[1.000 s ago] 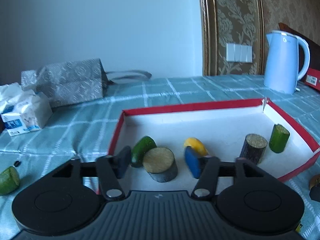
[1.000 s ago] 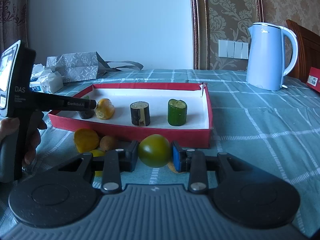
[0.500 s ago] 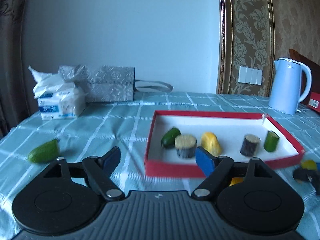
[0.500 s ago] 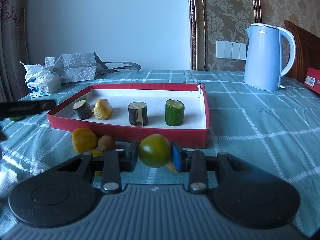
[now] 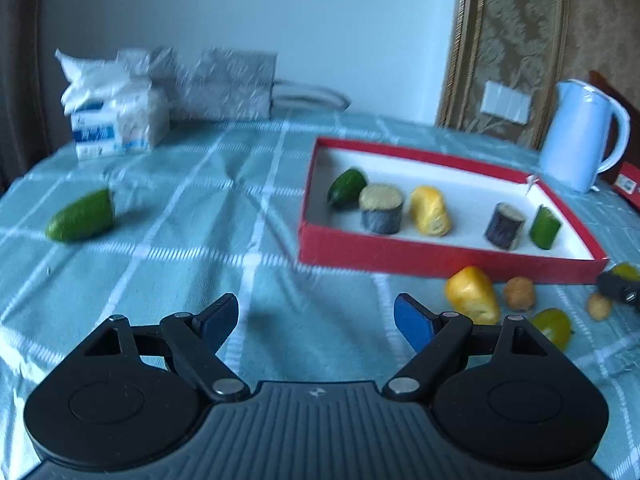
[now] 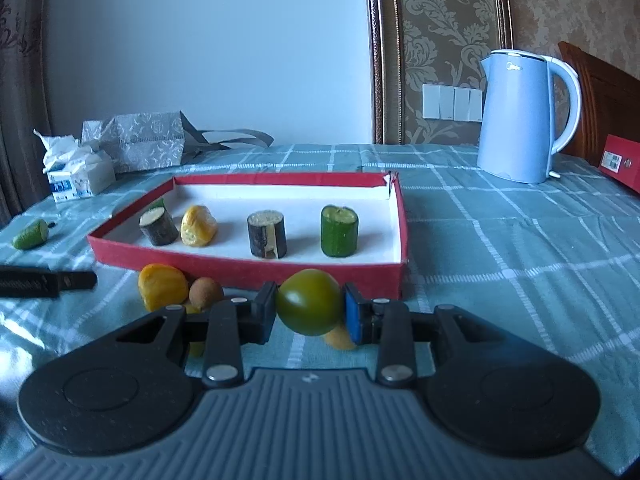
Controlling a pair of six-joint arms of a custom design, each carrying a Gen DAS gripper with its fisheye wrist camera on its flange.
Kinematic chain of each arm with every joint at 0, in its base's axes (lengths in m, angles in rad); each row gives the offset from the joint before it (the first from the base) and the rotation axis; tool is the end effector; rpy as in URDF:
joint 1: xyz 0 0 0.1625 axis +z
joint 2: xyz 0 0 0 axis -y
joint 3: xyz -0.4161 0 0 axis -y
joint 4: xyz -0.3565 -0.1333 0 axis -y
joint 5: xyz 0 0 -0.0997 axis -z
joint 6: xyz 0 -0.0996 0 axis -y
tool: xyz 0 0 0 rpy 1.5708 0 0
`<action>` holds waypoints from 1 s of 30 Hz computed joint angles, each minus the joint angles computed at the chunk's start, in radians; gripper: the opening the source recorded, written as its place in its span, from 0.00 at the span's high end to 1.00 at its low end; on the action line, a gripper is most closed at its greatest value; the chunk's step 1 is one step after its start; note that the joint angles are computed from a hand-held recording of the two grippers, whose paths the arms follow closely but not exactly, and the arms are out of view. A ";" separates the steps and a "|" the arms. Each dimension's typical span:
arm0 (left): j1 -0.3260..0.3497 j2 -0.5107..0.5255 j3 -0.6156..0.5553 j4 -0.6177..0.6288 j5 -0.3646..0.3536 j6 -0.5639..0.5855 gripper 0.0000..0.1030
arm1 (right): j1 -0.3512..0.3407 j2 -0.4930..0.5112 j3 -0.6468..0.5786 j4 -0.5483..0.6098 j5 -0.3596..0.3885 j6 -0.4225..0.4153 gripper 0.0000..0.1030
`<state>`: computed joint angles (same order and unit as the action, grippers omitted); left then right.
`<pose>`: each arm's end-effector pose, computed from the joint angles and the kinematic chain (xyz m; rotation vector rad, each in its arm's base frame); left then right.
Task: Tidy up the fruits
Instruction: 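Lower the green tomato into the tray and open the right gripper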
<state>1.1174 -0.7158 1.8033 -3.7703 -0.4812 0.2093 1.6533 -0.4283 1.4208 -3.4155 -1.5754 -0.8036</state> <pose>-0.0483 -0.6051 0.1889 -0.0570 1.9794 -1.2797 0.1912 -0.7006 0.0463 1.1204 -2.3676 1.1104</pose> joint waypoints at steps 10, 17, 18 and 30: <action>0.000 -0.002 0.006 -0.010 -0.006 -0.002 0.17 | 0.050 0.082 -0.227 0.138 -0.093 -0.030 0.68; 0.000 0.005 -0.005 0.004 -0.012 0.013 0.17 | 0.063 0.181 -0.427 0.312 -0.157 -0.006 0.68; 0.000 0.007 -0.006 0.000 -0.014 0.020 0.17 | 0.065 0.195 -0.455 0.336 -0.168 -0.006 0.68; 0.003 0.000 -0.002 0.027 -0.049 0.014 0.17 | 0.089 0.344 -0.718 0.444 -0.261 -0.044 0.68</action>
